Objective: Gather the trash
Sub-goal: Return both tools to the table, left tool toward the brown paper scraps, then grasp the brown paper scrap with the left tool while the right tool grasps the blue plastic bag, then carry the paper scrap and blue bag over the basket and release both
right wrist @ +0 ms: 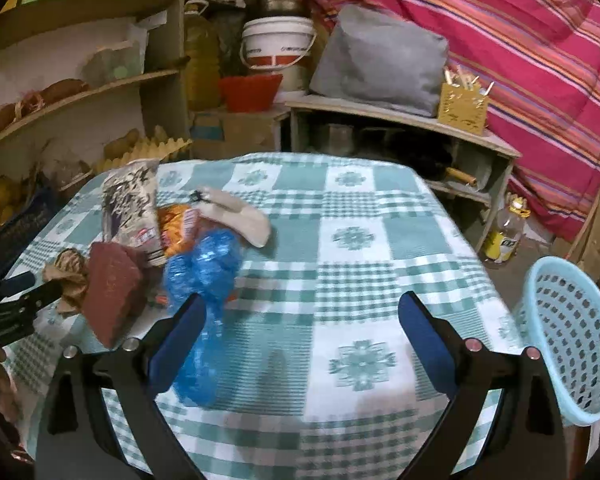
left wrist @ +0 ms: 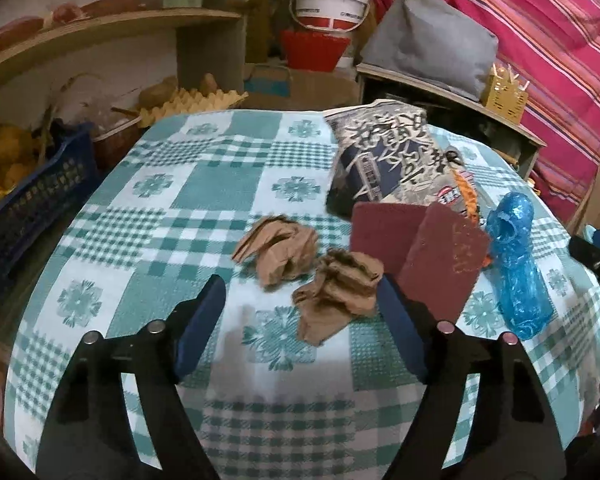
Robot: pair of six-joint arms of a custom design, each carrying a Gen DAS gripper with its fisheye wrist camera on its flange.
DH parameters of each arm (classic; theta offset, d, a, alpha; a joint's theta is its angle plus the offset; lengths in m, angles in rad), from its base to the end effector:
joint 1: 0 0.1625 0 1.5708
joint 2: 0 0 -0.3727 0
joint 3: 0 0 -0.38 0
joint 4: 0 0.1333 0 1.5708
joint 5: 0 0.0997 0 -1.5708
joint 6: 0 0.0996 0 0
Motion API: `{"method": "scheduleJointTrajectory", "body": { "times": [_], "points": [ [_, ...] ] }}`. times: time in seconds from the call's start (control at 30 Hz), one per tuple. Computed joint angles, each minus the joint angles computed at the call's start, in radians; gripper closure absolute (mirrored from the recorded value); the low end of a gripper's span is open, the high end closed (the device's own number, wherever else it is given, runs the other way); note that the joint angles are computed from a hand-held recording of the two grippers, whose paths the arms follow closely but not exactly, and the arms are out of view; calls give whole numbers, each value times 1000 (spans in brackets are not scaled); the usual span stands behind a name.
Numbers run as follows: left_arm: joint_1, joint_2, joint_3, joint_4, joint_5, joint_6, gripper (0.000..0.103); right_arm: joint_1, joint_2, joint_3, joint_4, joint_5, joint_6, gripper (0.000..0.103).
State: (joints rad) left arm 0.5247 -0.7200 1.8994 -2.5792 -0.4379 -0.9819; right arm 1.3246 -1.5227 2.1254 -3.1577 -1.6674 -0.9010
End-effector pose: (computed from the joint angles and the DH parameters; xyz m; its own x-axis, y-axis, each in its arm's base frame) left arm -0.3348 -0.4520 -0.0016 -0.7531 -0.1638 -0.6372 0.4080 0.6436 -0.6476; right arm 0.0057 -0.4847 0.3475 -0.6929 -0.2219 0.6860 -0.6577 0.5845 -0.4752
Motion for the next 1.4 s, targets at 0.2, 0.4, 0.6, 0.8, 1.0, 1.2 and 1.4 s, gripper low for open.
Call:
{"method": "scheduleJointTrajectory", "body": {
  "times": [0.2,0.4,0.6,0.8,1.0,1.2,1.4],
  "points": [
    [21,47,-47,-100,-76,162,66,26,41,21,-32,-49,-37,8],
    [8,34,-23,-115,-58,140,68,37,65,27,-34,-81,-60,8],
    [-21,-3,15,-116,6,92,68,49,76,18,-21,-86,-50,8],
    [-39,-8,22,-117,46,88,68,72,128,1,-38,-156,-67,9],
    [-38,-14,22,-88,56,60,68,67,124,-33,95,-154,-44,46],
    [-43,-14,16,-76,71,43,68,49,86,-43,200,-111,-39,78],
    [-55,5,-8,-108,88,64,68,25,9,-32,221,-41,-66,84]
  ]
}}
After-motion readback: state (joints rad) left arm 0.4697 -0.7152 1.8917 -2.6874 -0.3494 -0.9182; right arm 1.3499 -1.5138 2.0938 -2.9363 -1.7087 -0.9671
